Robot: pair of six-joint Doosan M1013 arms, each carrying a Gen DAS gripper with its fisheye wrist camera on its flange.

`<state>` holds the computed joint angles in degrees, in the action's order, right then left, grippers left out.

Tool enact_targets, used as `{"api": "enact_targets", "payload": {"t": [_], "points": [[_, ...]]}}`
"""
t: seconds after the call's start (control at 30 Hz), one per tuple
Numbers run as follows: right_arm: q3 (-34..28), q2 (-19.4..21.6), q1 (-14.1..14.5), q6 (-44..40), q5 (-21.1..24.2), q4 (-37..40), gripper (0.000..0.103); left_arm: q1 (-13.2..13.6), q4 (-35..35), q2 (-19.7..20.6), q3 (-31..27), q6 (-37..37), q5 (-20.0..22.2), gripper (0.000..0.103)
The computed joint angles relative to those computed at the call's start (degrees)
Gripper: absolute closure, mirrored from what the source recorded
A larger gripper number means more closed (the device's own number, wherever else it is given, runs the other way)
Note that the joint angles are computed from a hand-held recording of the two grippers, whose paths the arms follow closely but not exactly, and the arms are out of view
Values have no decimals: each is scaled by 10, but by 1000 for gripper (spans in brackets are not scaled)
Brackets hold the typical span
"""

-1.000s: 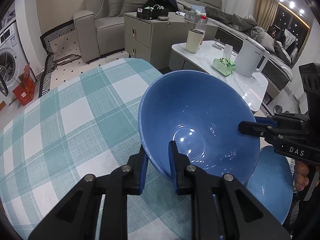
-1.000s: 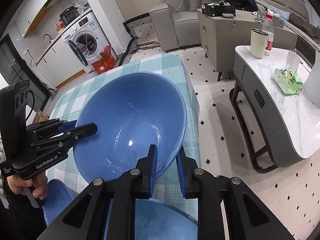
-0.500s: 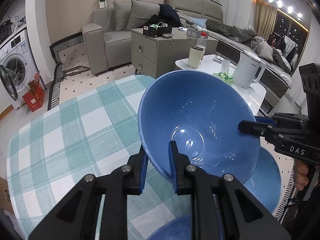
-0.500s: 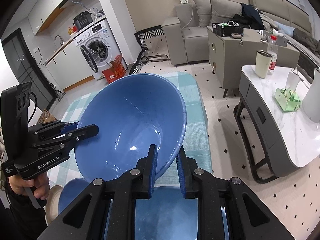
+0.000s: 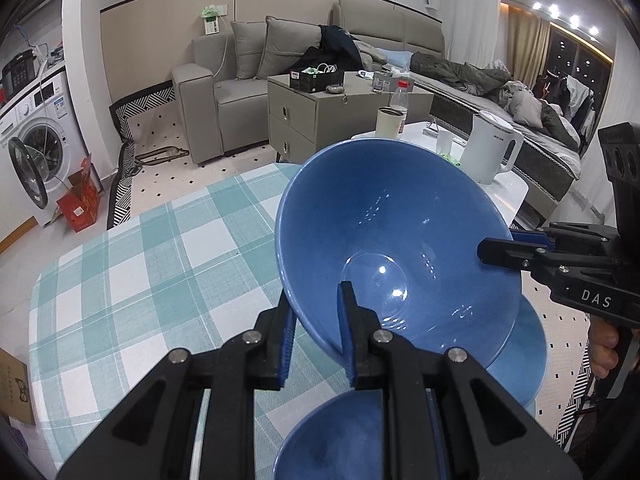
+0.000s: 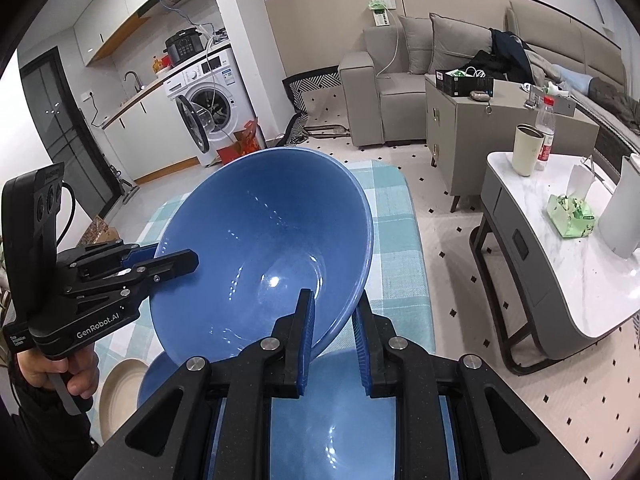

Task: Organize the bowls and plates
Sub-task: 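Lift the darker blue bowl off the table with both grippers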

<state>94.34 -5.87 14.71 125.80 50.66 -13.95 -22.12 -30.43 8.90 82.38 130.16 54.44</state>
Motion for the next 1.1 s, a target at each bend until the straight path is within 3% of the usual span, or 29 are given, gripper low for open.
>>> {"api": "enact_targets", "payload": {"t": [0.63,1.1], "points": [[19,-24,48,61,-13,-62,84,13,-15,-41,41,26,-26,85],[35,-37,65,98,-42,-48,84,24,-8,-61,61,32,-26,85]]}}
